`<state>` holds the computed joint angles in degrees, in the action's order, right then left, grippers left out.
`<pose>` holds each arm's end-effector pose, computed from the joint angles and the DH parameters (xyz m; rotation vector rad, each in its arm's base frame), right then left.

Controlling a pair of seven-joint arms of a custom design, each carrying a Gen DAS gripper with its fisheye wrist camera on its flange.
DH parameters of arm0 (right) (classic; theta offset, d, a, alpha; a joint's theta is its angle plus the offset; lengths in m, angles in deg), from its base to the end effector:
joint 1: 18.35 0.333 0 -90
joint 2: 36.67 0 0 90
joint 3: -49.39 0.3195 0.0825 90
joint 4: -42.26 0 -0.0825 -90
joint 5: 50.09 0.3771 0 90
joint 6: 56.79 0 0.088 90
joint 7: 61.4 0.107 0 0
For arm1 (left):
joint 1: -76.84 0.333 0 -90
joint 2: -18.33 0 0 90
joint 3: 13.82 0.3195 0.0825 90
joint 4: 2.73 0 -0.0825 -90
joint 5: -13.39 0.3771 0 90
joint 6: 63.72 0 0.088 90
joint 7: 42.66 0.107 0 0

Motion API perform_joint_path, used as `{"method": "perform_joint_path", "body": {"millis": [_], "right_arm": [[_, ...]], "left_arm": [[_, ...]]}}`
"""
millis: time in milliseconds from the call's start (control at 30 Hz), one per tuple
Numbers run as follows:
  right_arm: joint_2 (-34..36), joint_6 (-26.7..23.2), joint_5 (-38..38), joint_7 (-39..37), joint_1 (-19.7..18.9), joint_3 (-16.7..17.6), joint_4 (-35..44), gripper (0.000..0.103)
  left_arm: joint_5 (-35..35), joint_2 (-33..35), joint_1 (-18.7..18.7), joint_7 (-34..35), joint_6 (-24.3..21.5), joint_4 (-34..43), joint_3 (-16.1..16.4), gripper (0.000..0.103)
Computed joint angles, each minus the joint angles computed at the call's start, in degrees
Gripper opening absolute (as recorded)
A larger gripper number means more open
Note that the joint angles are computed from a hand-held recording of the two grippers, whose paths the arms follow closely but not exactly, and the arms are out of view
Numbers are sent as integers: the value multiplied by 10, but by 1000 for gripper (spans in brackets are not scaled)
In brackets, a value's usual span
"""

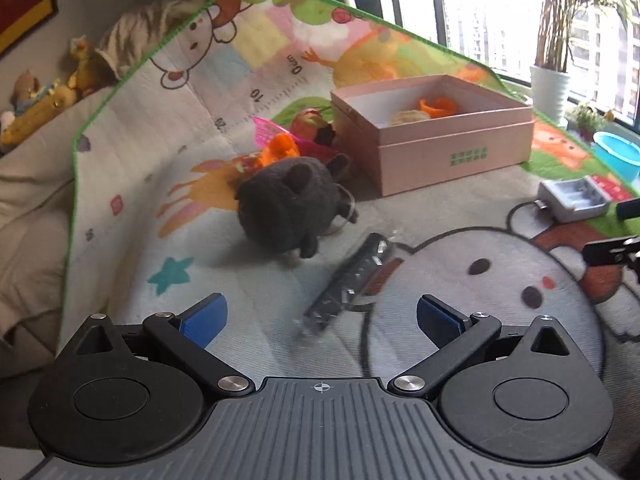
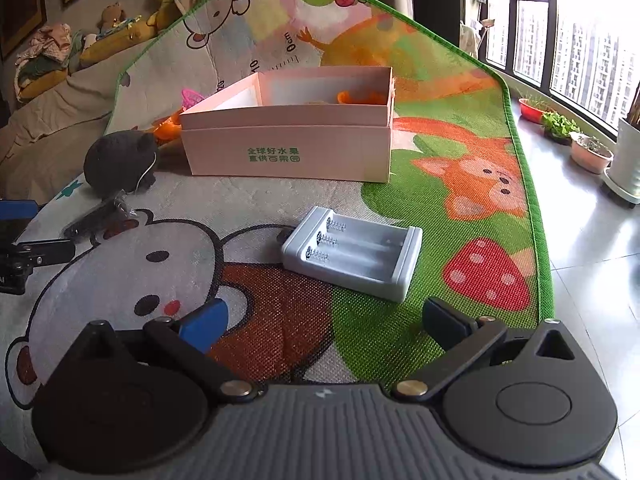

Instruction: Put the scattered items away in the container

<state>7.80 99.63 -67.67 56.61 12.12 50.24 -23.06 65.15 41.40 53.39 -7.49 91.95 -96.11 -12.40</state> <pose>0.6825 0.4233 0.4421 -1.8905 1.4264 -0.5374 0.6420 -0.2932 0.4607 -1.5389 1.7780 -0.6867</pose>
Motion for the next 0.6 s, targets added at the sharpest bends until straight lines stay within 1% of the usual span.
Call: {"method": "perform_joint_path", "body": {"millis": [100, 200, 267, 300, 367, 467, 533, 567, 600], "right_arm": [[-1, 2, -6, -1, 3, -4, -4, 103], [-4, 8, -17, 5, 10, -12, -11, 103], [-4, 7, -22, 7, 12, -15, -11, 103], [-4, 7, -23, 7, 11, -14, -11, 103], [-5, 8, -25, 7, 10, -13, -12, 103], [-4, 8, -27, 6, 10, -13, -10, 103], [-3, 8, -28, 7, 11, -13, -10, 103], [-3, 8, -28, 7, 11, -13, -10, 103], [-3, 8, -29, 7, 11, -14, -10, 103]], "left_arm": [[14, 19, -10, -11, 4, 22, 6, 103], [-5, 49, -5, 9, 22, 57, 4, 103], [-30, 77, -1, 40, 38, 89, 3, 103], [-47, 91, 0, 60, 37, 108, 2, 103], [-75, 120, -3, 93, 23, 147, 5, 103], [-111, 151, -13, 120, -2, 192, 18, 103], [-141, 159, -13, 135, -5, 201, 19, 103], [-158, 156, -8, 149, 5, 195, 14, 103], [-178, 150, 2, 174, 25, 180, 0, 103]]}}
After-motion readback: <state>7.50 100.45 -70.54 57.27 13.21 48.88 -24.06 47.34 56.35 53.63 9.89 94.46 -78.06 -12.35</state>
